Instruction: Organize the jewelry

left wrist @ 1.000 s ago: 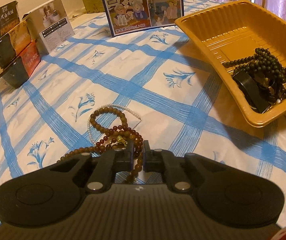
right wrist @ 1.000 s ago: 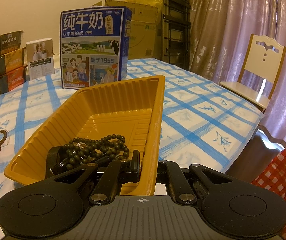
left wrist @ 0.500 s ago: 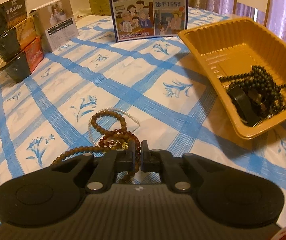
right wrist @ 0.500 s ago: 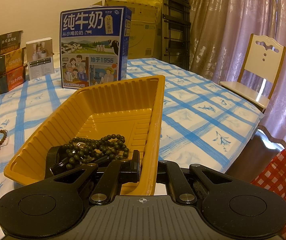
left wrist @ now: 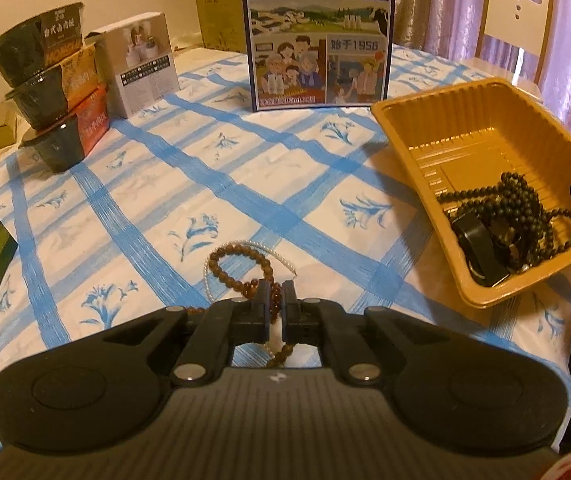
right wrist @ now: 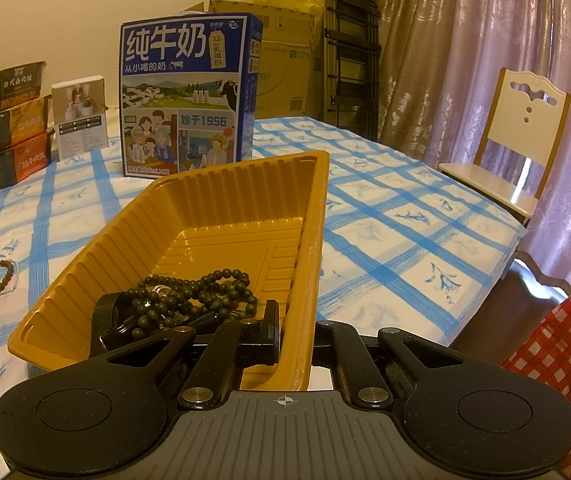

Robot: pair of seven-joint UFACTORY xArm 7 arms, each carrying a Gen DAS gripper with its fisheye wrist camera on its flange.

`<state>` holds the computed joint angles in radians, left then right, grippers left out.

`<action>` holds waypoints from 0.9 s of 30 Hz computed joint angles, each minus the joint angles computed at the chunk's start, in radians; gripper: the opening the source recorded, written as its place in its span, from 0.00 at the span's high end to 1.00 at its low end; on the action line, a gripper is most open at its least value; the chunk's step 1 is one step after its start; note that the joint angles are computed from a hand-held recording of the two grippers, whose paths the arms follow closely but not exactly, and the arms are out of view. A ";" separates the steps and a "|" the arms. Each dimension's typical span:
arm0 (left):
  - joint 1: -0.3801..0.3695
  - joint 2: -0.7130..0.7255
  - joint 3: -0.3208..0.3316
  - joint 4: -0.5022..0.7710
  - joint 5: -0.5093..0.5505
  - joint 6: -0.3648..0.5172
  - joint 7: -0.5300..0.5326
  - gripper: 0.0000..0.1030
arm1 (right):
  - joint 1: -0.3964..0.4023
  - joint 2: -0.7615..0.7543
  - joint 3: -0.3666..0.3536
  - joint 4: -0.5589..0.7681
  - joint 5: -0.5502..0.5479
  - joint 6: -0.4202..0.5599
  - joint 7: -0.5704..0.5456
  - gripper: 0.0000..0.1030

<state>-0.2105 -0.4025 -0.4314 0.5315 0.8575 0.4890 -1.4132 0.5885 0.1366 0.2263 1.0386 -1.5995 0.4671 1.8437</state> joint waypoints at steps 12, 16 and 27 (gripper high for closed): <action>0.003 -0.048 -0.010 0.023 -0.017 0.013 0.022 0.96 | 0.001 0.001 0.000 0.000 0.000 0.001 0.000 0.93; 0.008 -0.071 -0.020 0.033 -0.029 0.009 0.033 0.96 | 0.001 0.000 0.000 0.000 -0.001 0.001 0.000 0.94; 0.036 -0.092 -0.070 0.099 -0.064 -0.023 0.073 0.96 | 0.001 0.000 0.000 0.000 0.001 0.001 0.000 0.94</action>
<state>-0.1744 -0.4946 -0.5014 0.6306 0.7939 0.4656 -1.3404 0.5897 0.1365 0.2261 1.0384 -1.5990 0.4685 1.8433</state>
